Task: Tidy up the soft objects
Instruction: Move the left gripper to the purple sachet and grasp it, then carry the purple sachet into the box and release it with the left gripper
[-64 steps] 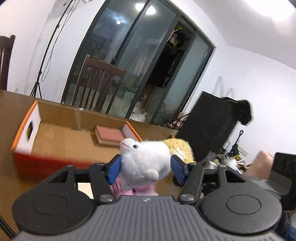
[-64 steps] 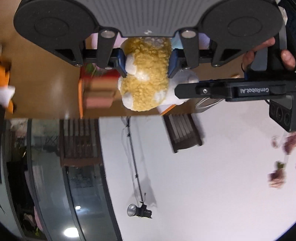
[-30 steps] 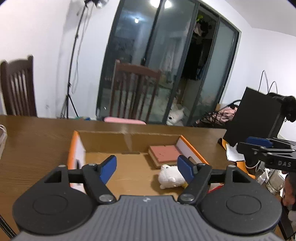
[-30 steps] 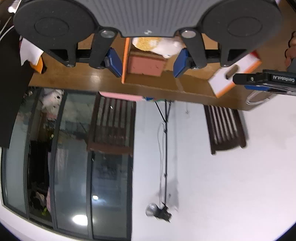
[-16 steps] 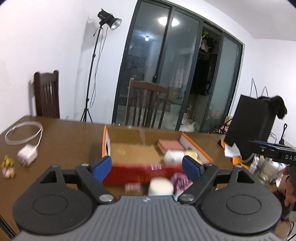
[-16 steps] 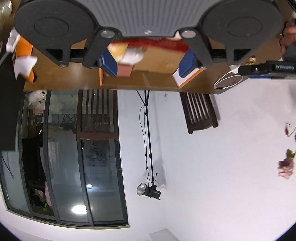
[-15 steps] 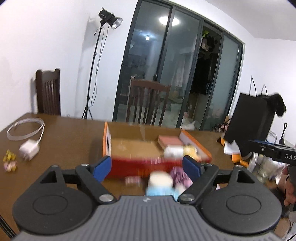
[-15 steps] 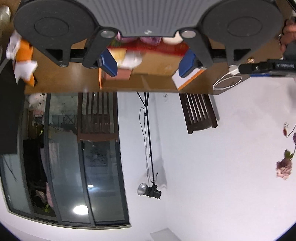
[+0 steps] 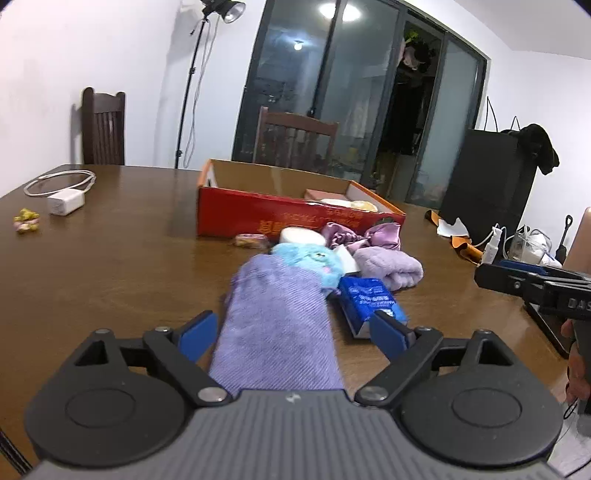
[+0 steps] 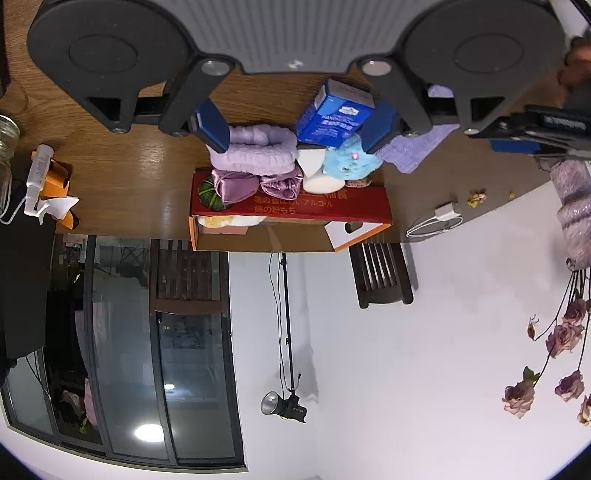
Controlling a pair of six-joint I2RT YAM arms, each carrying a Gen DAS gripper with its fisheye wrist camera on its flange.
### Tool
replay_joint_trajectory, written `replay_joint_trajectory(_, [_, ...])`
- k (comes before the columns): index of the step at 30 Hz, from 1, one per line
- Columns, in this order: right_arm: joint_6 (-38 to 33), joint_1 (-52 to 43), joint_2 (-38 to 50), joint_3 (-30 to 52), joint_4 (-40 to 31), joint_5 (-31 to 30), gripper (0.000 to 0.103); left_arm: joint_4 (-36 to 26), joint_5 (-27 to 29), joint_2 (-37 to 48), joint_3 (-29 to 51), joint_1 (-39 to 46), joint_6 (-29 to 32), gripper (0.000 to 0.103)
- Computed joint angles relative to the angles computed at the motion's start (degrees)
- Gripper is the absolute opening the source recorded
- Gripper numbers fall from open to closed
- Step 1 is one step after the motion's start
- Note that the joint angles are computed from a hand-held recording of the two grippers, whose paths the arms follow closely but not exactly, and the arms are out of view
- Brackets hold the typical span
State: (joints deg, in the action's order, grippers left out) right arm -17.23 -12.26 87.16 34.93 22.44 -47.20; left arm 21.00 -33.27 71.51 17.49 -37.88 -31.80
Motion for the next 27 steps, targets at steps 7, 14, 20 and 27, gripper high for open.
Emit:
replay_joint_trajectory(7, [-1.9,2.4,1.4,-0.5,-0.3,1.2,0.078,-0.1,2.2,16.4,10.4,6.2,2.2,0.094])
replay_joint_trajectory(14, [-1.0,4.6,3.7,1.7,-0.9,2.9,0.078,5.5,12.7,12.5,4.1,8.3,8.0,0.064])
replay_joint_trajectory(20, [-0.2,9.4,4.5,4.7,-4.1,-0.5,0.078,-0.1,13.1,-6.6,-6.4,8.1,17.4,0.079])
replay_joint_trajectory(27, [1.7,19.9,13.8,12.5,-9.0,-3.0,0.069,-32.4,-5.7,-40.8,-9.7,1.6,1.9,0.080])
